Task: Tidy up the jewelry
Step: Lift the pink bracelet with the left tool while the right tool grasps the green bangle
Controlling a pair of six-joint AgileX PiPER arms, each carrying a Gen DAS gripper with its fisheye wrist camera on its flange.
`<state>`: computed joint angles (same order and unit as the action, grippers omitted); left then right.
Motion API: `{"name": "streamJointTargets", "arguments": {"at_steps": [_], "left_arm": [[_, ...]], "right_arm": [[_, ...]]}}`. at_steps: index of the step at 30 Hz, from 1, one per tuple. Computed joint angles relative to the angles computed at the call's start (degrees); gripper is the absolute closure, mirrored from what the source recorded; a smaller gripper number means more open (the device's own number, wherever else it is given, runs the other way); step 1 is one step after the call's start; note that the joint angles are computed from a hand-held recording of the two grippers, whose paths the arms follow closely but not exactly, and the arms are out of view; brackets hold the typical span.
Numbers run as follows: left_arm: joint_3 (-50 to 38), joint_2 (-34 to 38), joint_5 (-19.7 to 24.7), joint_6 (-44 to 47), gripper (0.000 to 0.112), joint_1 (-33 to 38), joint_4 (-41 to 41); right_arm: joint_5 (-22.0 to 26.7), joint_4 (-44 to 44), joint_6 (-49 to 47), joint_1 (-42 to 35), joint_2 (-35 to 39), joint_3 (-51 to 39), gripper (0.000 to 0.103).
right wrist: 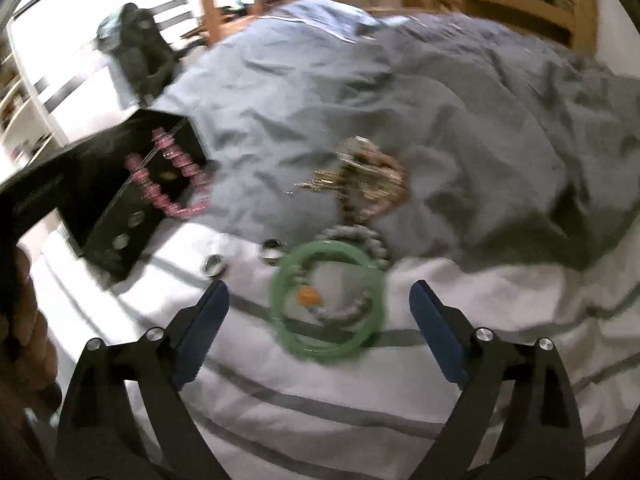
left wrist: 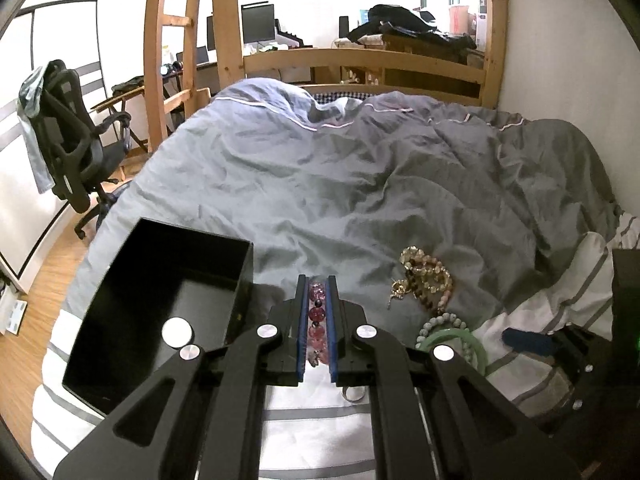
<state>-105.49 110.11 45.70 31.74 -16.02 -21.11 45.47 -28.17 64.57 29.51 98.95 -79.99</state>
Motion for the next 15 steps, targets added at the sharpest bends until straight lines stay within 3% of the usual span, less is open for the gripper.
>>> {"name": "streamJointTargets", "arguments": {"at_steps": [2, 5, 7, 12, 13, 15], "left_arm": [[0.01, -0.30, 0.05, 0.17, 0.105, 0.26, -0.33], [0.24, -0.86, -0.13, 0.35, 0.105, 0.25, -0.19], [0.24, -1.24, 0.17, 0.64, 0.105, 0.39, -0.67], [0.57, -2.60, 0.58, 1.64, 0.105, 1.28, -1.62], [1.05, -3.11, 0.48, 1.95, 0.105, 1.57, -1.85], [0.81, -3.81, 1.17, 2.26, 0.105, 2.45, -2.22]], "right_arm": [[1.13, 0.03, -2.01, 0.59, 1.66, -1.36, 0.026], [6.30, 5.53, -6.50, -1.06, 6.42, -5.31, 0.029], [5.08, 7.58, -7.69, -2.00, 6.67, -4.75, 0.034], [1.55, 3.32, -2.20, -1.67, 3.72, -1.23, 0.037], [1.14, 1.98, -0.82, -1.48, 3.21, -0.95, 0.044], [-0.40, 0.29, 0.69, -1.41, 1.69, -0.15, 0.089]]}}
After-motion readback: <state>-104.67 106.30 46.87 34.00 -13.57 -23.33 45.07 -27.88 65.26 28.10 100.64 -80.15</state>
